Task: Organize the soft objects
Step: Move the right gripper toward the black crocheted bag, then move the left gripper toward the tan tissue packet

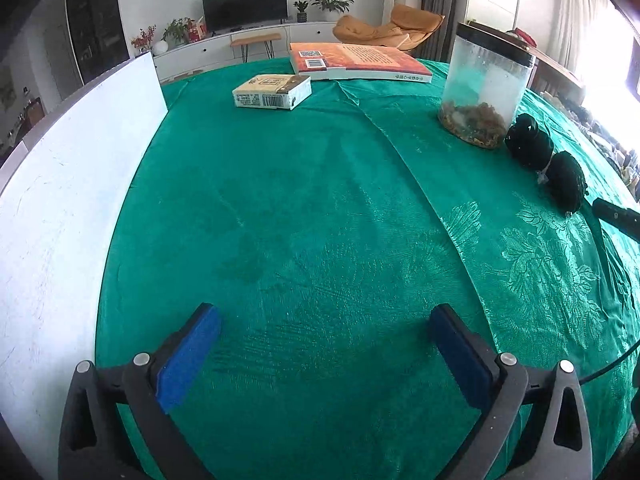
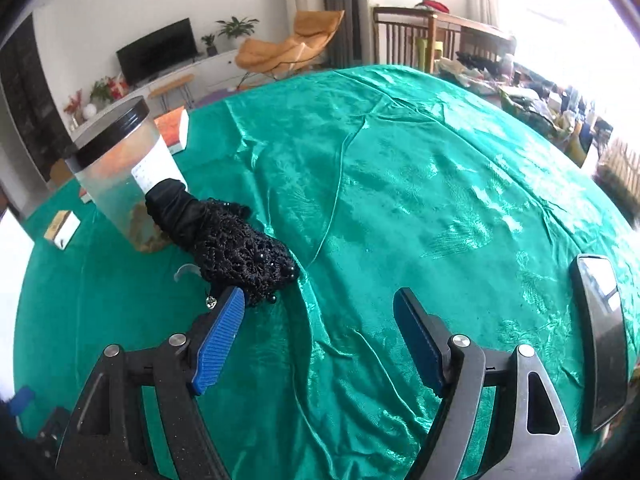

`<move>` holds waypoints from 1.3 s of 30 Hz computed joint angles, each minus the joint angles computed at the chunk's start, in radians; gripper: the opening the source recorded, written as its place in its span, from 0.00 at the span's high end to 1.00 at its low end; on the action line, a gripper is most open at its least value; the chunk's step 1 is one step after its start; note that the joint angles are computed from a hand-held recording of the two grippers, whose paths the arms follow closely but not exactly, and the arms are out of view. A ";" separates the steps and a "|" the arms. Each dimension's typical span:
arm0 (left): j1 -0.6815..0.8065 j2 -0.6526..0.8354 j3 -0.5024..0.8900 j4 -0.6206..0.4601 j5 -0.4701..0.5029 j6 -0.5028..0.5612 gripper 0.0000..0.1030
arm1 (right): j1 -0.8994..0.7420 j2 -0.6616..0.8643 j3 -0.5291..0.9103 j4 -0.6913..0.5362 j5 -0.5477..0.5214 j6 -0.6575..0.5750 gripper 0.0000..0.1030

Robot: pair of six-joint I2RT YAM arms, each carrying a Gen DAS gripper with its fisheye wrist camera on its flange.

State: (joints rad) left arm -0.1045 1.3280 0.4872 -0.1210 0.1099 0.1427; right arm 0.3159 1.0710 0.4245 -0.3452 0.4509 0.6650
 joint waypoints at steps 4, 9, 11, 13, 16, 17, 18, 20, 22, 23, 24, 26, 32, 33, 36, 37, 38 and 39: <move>-0.002 -0.001 -0.001 0.000 -0.003 -0.001 0.00 | 0.202 -0.112 -0.104 -0.005 0.009 0.083 0.23; -0.001 0.000 0.000 0.001 -0.001 0.000 0.00 | 0.197 0.051 -0.004 0.067 -0.006 -0.061 0.22; -0.001 0.001 0.000 0.001 -0.001 0.000 0.00 | 0.084 0.182 0.081 0.072 -0.124 -0.170 0.23; -0.001 0.001 0.000 0.001 -0.001 0.001 0.00 | -0.012 0.307 0.177 0.044 -0.156 -0.242 0.25; 0.000 0.001 0.000 0.001 -0.001 0.001 0.00 | -0.192 0.331 0.209 0.076 -0.180 -0.221 0.25; 0.000 0.001 0.000 0.001 -0.001 0.001 0.00 | -0.247 0.309 0.200 0.081 -0.174 -0.183 0.25; 0.000 0.001 0.000 0.002 -0.001 0.001 0.00 | -0.298 0.271 0.177 0.097 -0.196 -0.152 0.25; 0.000 0.001 0.000 0.002 -0.001 0.001 0.00 | -0.343 0.174 0.107 0.129 -0.222 -0.114 0.23; 0.000 0.001 0.000 0.002 -0.001 0.001 0.00 | -0.299 0.092 0.048 0.124 -0.188 -0.104 0.23; 0.000 0.001 0.000 0.002 -0.001 0.001 0.00 | -0.259 0.052 0.018 0.114 -0.163 -0.096 0.23; 0.000 0.001 0.000 0.002 -0.001 0.001 0.00 | -0.211 0.006 -0.013 0.099 -0.130 -0.081 0.23; 0.000 0.001 0.000 0.002 -0.001 0.001 0.00 | -0.094 -0.090 -0.074 0.070 -0.062 -0.032 0.23; 0.000 0.002 0.001 0.001 -0.001 0.001 0.00 | 0.105 -0.003 -0.065 0.066 -0.068 -0.007 0.22; 0.000 0.002 0.001 0.001 -0.001 0.001 0.00 | 0.128 0.026 -0.052 0.062 -0.046 -0.011 0.22; 0.000 0.001 0.000 0.001 -0.001 0.001 0.00 | 0.148 0.061 -0.043 0.062 -0.026 -0.008 0.22; 0.000 0.001 0.000 0.001 -0.001 0.001 0.00 | 0.140 0.055 -0.049 0.065 -0.033 -0.008 0.22; 0.000 0.000 0.001 0.000 0.000 0.001 0.00 | 0.133 0.047 -0.055 0.067 -0.038 -0.007 0.22; 0.000 0.000 0.001 0.000 0.000 0.001 0.00 | 0.136 0.041 -0.060 0.065 -0.039 0.003 0.22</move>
State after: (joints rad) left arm -0.1043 1.3284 0.4877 -0.1209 0.1095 0.1439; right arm 0.4516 1.1122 0.3647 -0.2798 0.4123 0.6679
